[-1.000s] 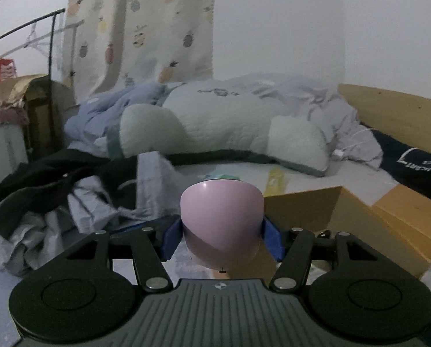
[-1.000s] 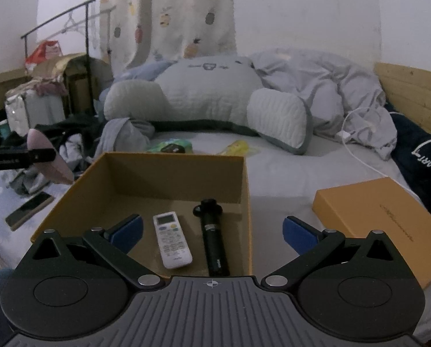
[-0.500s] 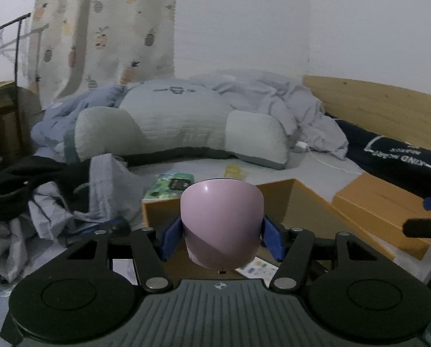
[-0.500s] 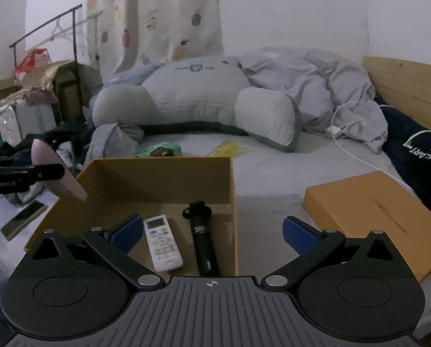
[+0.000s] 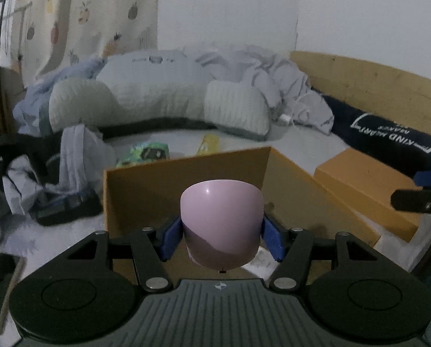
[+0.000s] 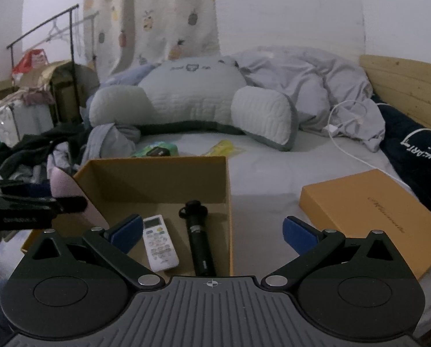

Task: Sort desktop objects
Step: 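Lower the mouse into the box beside the remote and open the left gripper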

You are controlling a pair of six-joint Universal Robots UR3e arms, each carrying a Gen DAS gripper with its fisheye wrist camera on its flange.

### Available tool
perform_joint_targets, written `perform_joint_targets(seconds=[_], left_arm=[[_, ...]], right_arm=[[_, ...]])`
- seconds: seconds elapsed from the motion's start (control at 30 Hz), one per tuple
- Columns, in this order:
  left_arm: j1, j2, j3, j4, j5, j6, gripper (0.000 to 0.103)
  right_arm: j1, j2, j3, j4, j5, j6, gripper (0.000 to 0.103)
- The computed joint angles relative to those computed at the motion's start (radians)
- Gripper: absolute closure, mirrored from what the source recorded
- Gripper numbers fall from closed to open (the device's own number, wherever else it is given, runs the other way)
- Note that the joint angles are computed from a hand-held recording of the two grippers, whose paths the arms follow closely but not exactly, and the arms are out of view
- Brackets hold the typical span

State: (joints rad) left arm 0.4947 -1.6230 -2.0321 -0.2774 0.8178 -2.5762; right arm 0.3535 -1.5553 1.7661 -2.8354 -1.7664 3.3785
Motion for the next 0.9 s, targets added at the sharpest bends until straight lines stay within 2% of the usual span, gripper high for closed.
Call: perform_joint_targets(seconds=[0.53,0.67,0.9], left_arm=[[-0.106,-0.126,0.200,-0.213,0.207,-0.036,0.043],[-0.129,-0.161,0.254,-0.259,0.237,-0.040,0.043],[-0.160,-0.214,0.312,-0.295,0.288,-0.050,0.043]], right_arm=[[-0.019,-0.014,0.028,-0.007,0.015,-0.006,0.000],[0.003,0.013,-0.033,0.032,-0.008,0.007,0.000],[-0.002,0.014,-0.030,0.036,-0.003,0.007,0.000]])
